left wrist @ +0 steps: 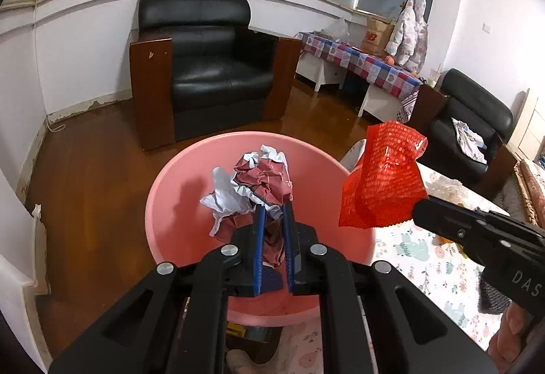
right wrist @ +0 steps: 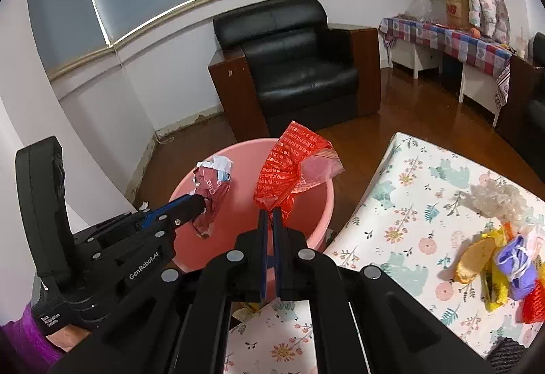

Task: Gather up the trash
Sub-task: 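Carry both items over the pink bucket and open both tools to release, then move both open tools back toward the purple bag and yellow items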

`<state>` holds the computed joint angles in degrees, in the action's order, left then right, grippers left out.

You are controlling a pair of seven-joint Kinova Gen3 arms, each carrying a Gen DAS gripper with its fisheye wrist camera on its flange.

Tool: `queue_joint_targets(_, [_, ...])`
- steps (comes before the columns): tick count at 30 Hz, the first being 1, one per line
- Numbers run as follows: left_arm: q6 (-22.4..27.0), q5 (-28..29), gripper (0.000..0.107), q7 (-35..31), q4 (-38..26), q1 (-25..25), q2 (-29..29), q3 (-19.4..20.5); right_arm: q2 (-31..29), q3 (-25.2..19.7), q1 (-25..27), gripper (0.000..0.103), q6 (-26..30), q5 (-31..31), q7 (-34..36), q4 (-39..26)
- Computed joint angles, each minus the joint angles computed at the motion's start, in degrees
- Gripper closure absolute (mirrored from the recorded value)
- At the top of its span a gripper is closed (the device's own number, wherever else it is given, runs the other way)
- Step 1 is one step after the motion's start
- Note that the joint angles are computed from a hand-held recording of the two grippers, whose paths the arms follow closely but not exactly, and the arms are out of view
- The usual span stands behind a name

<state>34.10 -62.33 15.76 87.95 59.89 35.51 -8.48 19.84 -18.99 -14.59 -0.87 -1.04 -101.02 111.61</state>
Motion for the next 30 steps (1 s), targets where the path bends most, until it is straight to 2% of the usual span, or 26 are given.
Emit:
queue_joint_targets(8, [-3.36,-0.59,0.098,1.56,1.83,-1.07,-0.09,-1.34,3.34,0.24,-0.49,0.1,2.68,-0.53,1.16,-3.2])
queue_joint_targets(14, [-4.35,1.35,0.095,-0.6,1.57,-2.21,0.19,-0.77,5.16,0.58,-1.16,0.1,4.21,-1.36,2.63,-5.17])
queue_joint_targets(16, [-4.65,2.84,0.085,-2.6,1.08,-3.02,0.37,-0.42,5.64,0.0,-0.71,0.1,4.91,-1.69,3.21,-5.78])
queue_joint_targets(17, [-5.16,3.34,0.076,-2.96,1.13,-3.02,0.37,-0.68,5.85,-0.42,-0.33,0.1,5.25,-1.9,3.59,-6.04])
queue_joint_targets(18, [-5.94,3.61,0.072,-2.87,1.32,-2.86,0.34,-1.26,5.9,-0.66,-0.11,0.097,5.43,-2.15,3.91,-6.08])
queue_joint_targets(20, [-6.96,3.9,0.07,-2.53,1.74,-2.05,0.23,-2.57,6.13,-0.99,0.29,0.084,5.43,-2.65,4.51,-6.17])
queue_joint_targets(24, [-8.4,4.52,0.07,-1.99,2.35,-0.81,-0.08,-4.4,5.67,-2.23,1.57,0.072,4.37,-3.4,5.37,-5.12])
queue_joint_targets(30, [-11.73,3.78,0.07,1.02,3.99,1.87,-0.93,-8.02,4.13,-4.71,4.59,0.069,2.31,-3.89,5.12,-1.99])
